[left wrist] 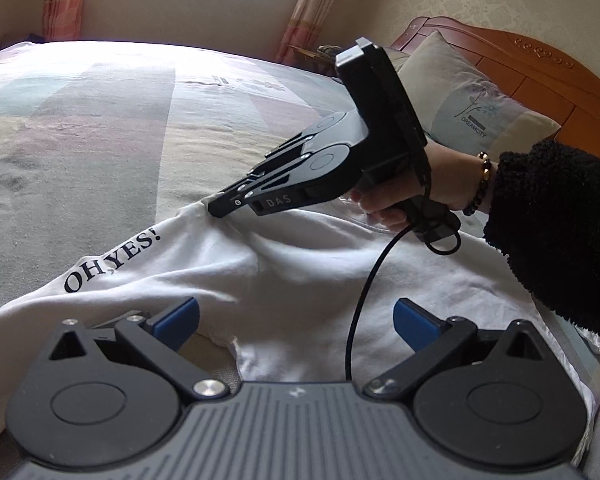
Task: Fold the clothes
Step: 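Pull the held sleeve outward across the bed with the right gripper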
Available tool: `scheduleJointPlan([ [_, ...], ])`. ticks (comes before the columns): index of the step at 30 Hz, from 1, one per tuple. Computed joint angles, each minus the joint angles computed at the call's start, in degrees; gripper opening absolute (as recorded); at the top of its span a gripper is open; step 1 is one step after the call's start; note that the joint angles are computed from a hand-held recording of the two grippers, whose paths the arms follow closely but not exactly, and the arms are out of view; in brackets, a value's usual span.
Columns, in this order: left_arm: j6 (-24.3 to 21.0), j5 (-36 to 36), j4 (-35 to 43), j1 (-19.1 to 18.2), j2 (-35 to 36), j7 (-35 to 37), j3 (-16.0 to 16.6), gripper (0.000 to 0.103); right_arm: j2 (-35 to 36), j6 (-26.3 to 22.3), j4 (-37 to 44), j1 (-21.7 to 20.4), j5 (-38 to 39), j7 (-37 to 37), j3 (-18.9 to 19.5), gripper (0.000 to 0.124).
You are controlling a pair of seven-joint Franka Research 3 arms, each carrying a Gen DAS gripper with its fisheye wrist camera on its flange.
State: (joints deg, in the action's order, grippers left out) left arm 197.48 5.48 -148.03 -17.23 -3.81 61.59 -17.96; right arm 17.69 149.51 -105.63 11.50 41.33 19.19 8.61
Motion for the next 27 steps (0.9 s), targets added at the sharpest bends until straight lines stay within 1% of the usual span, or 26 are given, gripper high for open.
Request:
scheduleJointPlan([
  [1, 0.2, -0.23, -0.1, 0.04, -0.04, 0.03, -0.08, 0.102, 0.6, 2.96, 0.32, 0.25, 1.6, -0.22, 0.53, 0.006],
  [3, 0.35, -0.57, -0.09, 0.08, 0.06, 0.05, -0.15, 0.102, 1.59, 4.53, 1.36, 0.25, 3.0, 0.14, 1.15, 0.006],
  [4, 0.26, -1.19, -0.04, 0.19, 0.11, 0.49, -0.39, 0.102, 1.57, 6.11, 1.15, 0.36, 3.52, 0.21, 1.36, 0.01],
  [5, 0.04, -2.28, 0.05, 0.38, 0.18, 1.36, -0.86, 0.102, 1.18, 6.78, 0.74, 0.36, 3.64, 0.53, 1.41, 0.014],
  [7, -0.21, -3.83, 0.16, 0.5, 0.22, 2.59, -1.4, 0.102, -1.02, 8.2, -1.49, -0.12, 4.49, 0.16, 1.47, 0.034],
  [8, -0.13, -3.78, 0.17, 0.36, 0.27, 2.6, -1.29, 0.102, -2.17, 8.88, -2.62, -0.28, 4.99, -0.09, 1.39, 0.037],
  [10, 0.2, -1.23, 0.15, -0.35, 0.27, 0.68, 0.0, 0.102, -6.17, 10.75, -6.9, -0.16, 4.28, 1.79, -0.09, 0.045],
  [12, 0.66, 1.61, 0.25, -0.88, 0.39, -1.54, 1.05, 0.102, -10.31, 12.13, -11.63, -0.06, 2.07, 4.92, -2.12, 0.048],
  [14, 1.33, 5.59, 0.5, -1.46, 0.67, -4.54, 2.17, 0.102, -14.88, 13.72, -17.12, -0.42, -0.78, 7.95, -4.26, 0.053],
  [15, 1.68, 7.77, 0.75, -1.65, 0.93, -6.09, 2.66, 0.102, -17.29, 14.38, -20.27, -0.82, -3.37, 11.07, -5.53, 0.058],
  [18, 1.17, 15.52, 3.2, -1.97, 3.01, -11.39, 3.4, 0.102, -23.88, 15.07, -28.57, -3.83, -12.87, 21.88, -8.51, 0.059],
  [20, 0.07, 21.6, 5.6, -1.41, 5.1, -15.69, 3.0, 0.102, -28.14, 15.4, -33.69, -6.34, -15.42, 26.63, -10.21, 0.059],
  [21, -0.55, 25.34, 7.16, -0.5, 6.63, -18.41, 2.19, 0.102, -30.15, 15.39, -36.0, -7.91, -16.74, 28.92, -10.94, 0.059],
  [22, -1.29, 29.56, 8.68, 2.42, 8.05, -21.61, -0.54, 0.102, -31.61, 15.66, -37.7, -8.89, -17.05, 30.47, -11.73, 0.059],
  [23, -2.25, 34.88, 10.64, 4.42, 9.87, -26.0, -2.33, 0.102, -32.54, 16.0, -38.8, -9.52, -17.07, 31.51, -12.46, 0.059],
  [24, -2.93, 36.18, 11.79, 4.41, 11.31, -26.69, -2.77, 0.102, -33.11, 16.56, -39.55, -9.88, -16.72, 32.13, -13.27, 0.056],
  [25, -3.33, 33.47, 11.99, 2.41, 12.02, -23.95, -1.73, 0.102, -33.26, 17.41, -39.94, -9.86, -16.22, 32.31, -13.92, 0.05],
  [26, -3.51, 30.58, 12.2, -0.96, 12.71, -21.23, 0.68, 0.102, -33.03, 18.62, -39.98, -9.47, -15.16, 32.1, -14.75, 0.046],
  [27, -3.34, 26.52, 11.96, -5.34, 12.86, -17.36, 4.05, 0.102, -32.19, 19.36, -39.23, -8.07, -12.78, 30.81, -16.24, 0.04],
])
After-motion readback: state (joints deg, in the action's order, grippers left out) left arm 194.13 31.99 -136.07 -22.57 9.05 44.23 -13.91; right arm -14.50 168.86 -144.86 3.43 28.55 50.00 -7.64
